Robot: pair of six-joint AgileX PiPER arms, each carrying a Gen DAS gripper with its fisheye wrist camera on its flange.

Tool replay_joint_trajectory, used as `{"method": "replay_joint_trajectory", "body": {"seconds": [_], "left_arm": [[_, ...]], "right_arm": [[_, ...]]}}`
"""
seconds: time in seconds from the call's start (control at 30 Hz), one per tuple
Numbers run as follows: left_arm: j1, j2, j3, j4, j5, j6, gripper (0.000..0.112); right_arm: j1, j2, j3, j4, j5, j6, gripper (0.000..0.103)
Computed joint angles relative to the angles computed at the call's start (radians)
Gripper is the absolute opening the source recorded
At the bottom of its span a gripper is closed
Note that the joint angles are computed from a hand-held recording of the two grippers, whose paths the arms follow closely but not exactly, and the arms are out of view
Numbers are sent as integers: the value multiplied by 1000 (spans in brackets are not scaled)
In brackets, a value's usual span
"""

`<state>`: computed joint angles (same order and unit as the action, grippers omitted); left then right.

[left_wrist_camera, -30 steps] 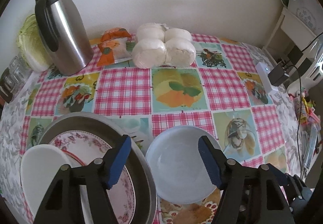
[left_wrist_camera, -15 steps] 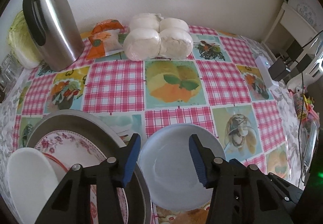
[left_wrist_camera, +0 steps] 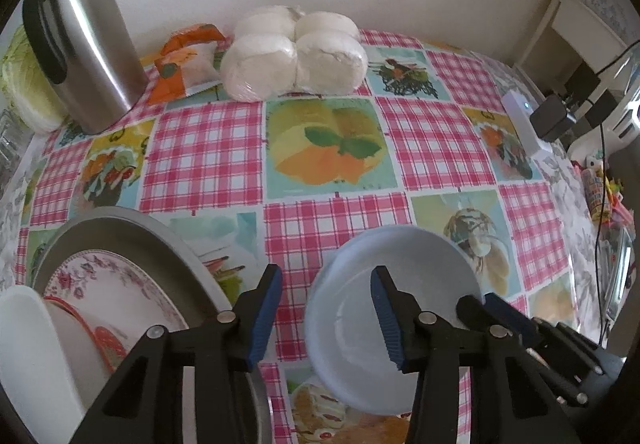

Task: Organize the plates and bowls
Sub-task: 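Close both grippers on the round bowl rim and lift it, then carry the round bowl over the basin and lower it onto the square bowl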

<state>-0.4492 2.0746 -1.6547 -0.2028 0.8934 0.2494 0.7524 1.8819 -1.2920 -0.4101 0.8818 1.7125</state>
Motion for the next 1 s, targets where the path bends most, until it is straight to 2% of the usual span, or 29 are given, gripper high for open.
{"method": "replay_joint_trajectory", "body": {"seconds": [0.1,0.23,0.4,0.57,0.67,1.0], "left_arm": [[-8,12,-2,-2,9,5,45],[-15,28,-4,-10,19,11,31],[-15,47,-11,-21,31,20,21],[-13,58,-11,-29,35,24,17],[-12,54,-2,-32,29,30,15],[4,39,-2,-79,61,54,14]], "right_arm": [[-8,-7,27,12,-15,5,19],[-15,-19,57,14,-52,20,19],[-19,-18,60,16,-68,25,19],[-33,-12,81,44,-127,15,19],[-37,-10,86,55,-158,9,12],[-20,-33,62,46,-96,27,10]]}}
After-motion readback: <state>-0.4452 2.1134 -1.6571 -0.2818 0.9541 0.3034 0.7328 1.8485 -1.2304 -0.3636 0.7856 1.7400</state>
